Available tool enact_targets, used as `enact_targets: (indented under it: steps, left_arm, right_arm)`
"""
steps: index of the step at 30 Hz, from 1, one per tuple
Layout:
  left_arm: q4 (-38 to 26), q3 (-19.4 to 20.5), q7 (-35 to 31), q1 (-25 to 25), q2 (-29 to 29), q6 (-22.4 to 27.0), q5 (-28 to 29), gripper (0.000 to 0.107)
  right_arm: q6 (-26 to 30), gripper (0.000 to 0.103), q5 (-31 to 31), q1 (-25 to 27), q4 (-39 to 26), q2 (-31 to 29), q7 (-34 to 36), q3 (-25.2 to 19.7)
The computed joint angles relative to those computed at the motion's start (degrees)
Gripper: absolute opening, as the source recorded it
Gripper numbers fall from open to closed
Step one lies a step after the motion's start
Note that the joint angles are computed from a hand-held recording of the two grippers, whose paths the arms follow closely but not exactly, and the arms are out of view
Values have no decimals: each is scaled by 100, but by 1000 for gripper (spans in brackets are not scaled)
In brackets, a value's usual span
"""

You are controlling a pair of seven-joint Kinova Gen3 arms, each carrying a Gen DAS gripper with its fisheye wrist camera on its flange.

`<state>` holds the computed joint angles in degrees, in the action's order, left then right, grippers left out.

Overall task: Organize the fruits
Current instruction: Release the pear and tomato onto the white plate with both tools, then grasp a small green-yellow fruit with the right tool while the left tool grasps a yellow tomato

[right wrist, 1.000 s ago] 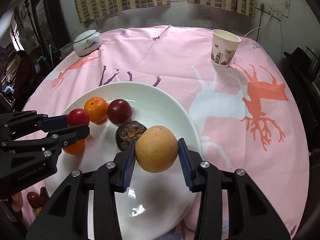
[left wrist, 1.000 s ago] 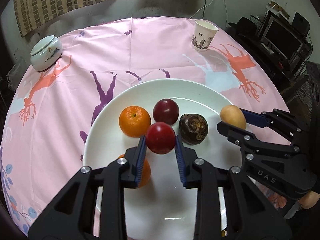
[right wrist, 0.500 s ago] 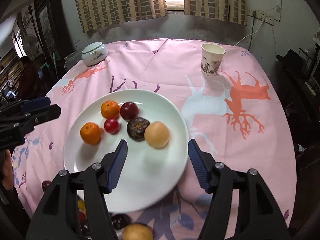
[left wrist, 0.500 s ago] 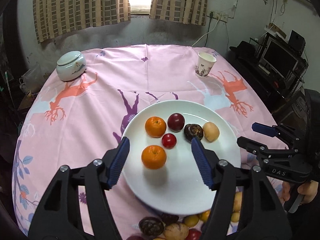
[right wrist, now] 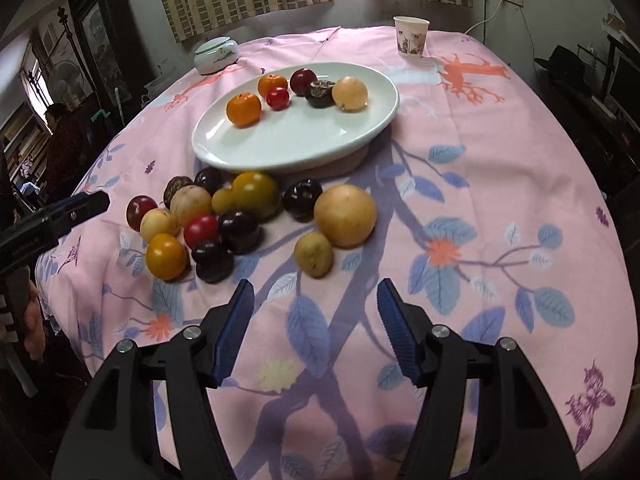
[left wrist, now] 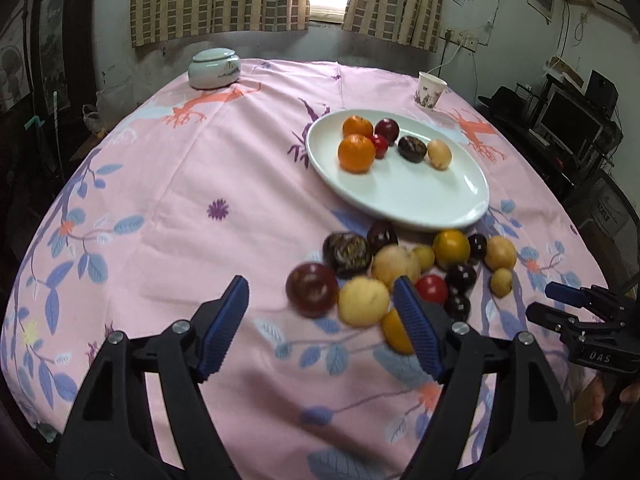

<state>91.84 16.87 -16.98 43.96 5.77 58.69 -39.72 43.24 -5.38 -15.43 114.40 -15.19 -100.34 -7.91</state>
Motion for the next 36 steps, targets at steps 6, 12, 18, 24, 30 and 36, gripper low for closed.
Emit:
enact_targets:
  steps: [6, 12, 18, 24, 30, 36]
  left_arm:
    - [255, 209, 449, 368, -2, 293, -321, 77]
    - [278, 219, 456, 457, 29, 308, -404, 78]
    - [332, 145, 352, 371, 8, 193, -303, 78]
    - [295, 142, 179, 325, 92, 69, -171, 78]
    - [185, 77, -10, 440, 283, -178, -93, 78]
    - [-218, -140, -266, 572, 740, -169, 166, 72]
  right_arm:
    - [-105, 65, 132, 11, 54, 217, -359, -136]
    - [-263, 65, 521, -37, -131, 540, -547, -249]
    - [-352, 37, 520, -132, -254, 867, -496, -44]
    - [-417, 25, 461, -190, -173, 723, -421, -60]
    - [-339, 25, 175, -245, 188, -37, -255, -20]
    - [-304, 25, -297, -320, 478, -444, 181, 255]
